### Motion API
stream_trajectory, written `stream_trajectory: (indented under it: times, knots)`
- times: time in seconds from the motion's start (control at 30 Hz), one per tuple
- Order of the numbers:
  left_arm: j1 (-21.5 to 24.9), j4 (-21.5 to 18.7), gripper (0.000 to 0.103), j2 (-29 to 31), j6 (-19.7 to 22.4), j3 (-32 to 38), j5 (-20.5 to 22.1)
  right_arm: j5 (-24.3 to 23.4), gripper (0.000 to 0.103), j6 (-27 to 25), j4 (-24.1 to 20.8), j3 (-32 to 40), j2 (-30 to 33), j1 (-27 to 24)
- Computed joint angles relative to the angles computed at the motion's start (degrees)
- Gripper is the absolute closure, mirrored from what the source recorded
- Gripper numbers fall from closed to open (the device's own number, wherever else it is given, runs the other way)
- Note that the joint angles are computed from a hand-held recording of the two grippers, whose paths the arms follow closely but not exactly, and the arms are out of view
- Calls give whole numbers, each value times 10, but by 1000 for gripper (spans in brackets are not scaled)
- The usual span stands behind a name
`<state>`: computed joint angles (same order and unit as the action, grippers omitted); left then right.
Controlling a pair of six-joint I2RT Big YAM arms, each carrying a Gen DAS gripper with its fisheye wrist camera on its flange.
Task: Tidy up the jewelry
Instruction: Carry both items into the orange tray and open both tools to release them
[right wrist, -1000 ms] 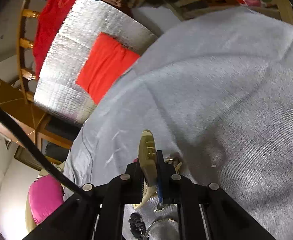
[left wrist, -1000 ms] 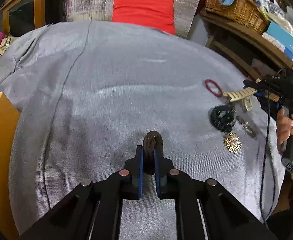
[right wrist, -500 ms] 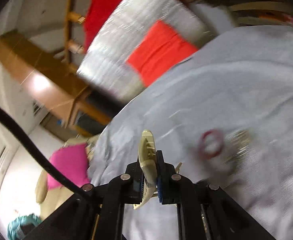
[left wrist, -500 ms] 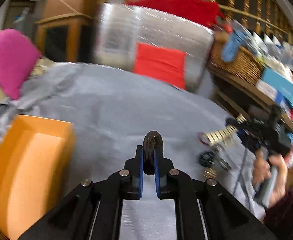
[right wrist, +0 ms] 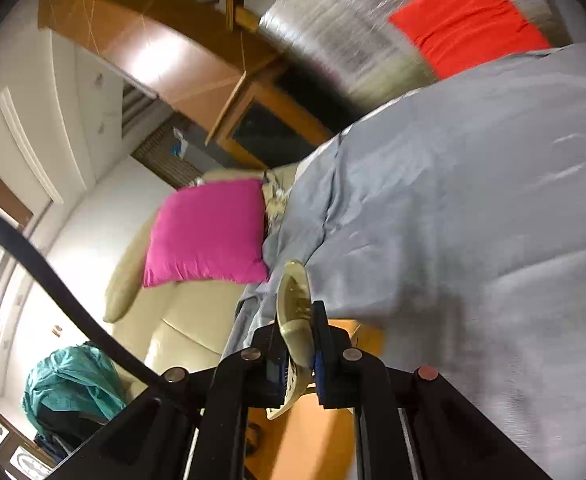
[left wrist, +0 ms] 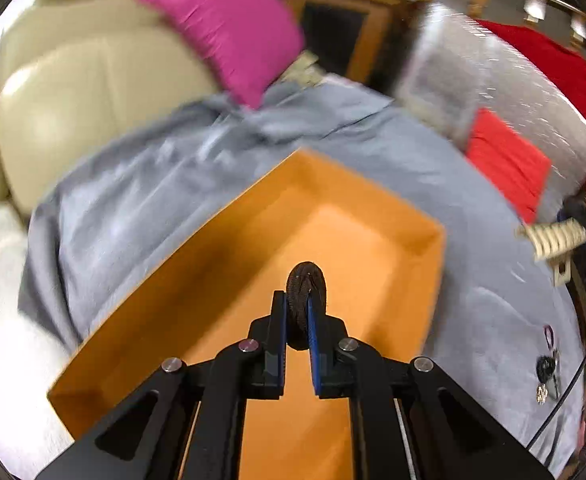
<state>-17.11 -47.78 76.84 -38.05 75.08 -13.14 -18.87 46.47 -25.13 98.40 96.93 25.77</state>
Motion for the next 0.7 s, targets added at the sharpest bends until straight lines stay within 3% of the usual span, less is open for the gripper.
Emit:
stream_trajectory:
  times: [0.13, 0.33, 0.63, 0.7]
  knots:
    - [32, -21, 93, 9, -39, -6, 41, 1, 92, 43, -75, 140, 106, 40]
    - [56, -33, 93, 25, -76, -6, 54, -27, 92, 95, -144, 286, 232, 69]
    - [71, -74, 92, 38, -96, 3, 64, -24, 88, 16, -308, 450, 344, 91]
    - [71, -79, 92, 44, -94, 6, 67, -13, 73, -8, -350, 497, 368, 94]
